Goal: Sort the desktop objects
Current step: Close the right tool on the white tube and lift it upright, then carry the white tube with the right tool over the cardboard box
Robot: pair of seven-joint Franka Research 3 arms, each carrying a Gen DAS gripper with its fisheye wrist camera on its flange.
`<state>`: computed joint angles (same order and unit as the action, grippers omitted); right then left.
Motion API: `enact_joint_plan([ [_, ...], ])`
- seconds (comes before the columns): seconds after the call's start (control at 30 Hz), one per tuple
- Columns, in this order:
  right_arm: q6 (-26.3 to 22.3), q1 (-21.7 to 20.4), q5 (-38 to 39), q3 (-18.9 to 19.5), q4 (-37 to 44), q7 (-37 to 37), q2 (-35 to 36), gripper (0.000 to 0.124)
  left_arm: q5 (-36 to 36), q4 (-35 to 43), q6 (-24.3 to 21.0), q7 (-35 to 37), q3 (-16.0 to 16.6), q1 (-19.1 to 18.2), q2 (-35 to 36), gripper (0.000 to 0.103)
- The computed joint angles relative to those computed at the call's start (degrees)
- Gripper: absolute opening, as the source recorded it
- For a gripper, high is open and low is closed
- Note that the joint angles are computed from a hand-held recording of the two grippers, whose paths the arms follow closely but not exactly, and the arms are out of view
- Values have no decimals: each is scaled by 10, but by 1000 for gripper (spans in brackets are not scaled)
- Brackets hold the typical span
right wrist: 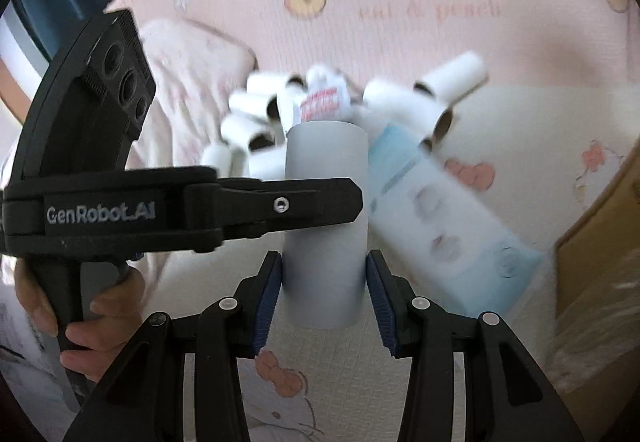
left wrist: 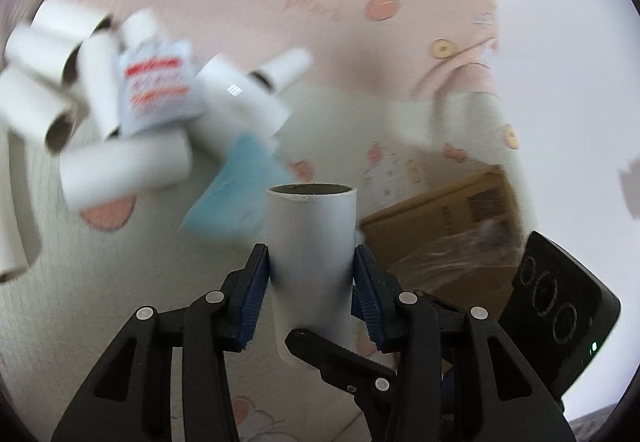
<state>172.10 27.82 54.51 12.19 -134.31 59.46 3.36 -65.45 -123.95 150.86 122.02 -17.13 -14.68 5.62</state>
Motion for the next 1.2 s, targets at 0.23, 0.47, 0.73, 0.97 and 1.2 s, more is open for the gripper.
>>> enact_joint_plan([
  [0.23,10,1,36,-10,-2,-22,-27,41,12,27,-9,18,-5,-8,-5,47],
  [0.47,10,-2,-61,-28,-22,58,-64,41,55,55,-2,21,-6,-17,-10,47],
  [0.73,36,-58,-267,-13,-70,236,-146,41,98,119,-16,6,-18,-32,0,47],
  [0.97,23,-120,-397,-5,-97,356,-212,41,174,210,-59,-57,-34,-49,41,47],
  [1.2,30,-114,-395,-52,-129,348,-264,41,303,334,-121,-161,-51,-69,104,47],
])
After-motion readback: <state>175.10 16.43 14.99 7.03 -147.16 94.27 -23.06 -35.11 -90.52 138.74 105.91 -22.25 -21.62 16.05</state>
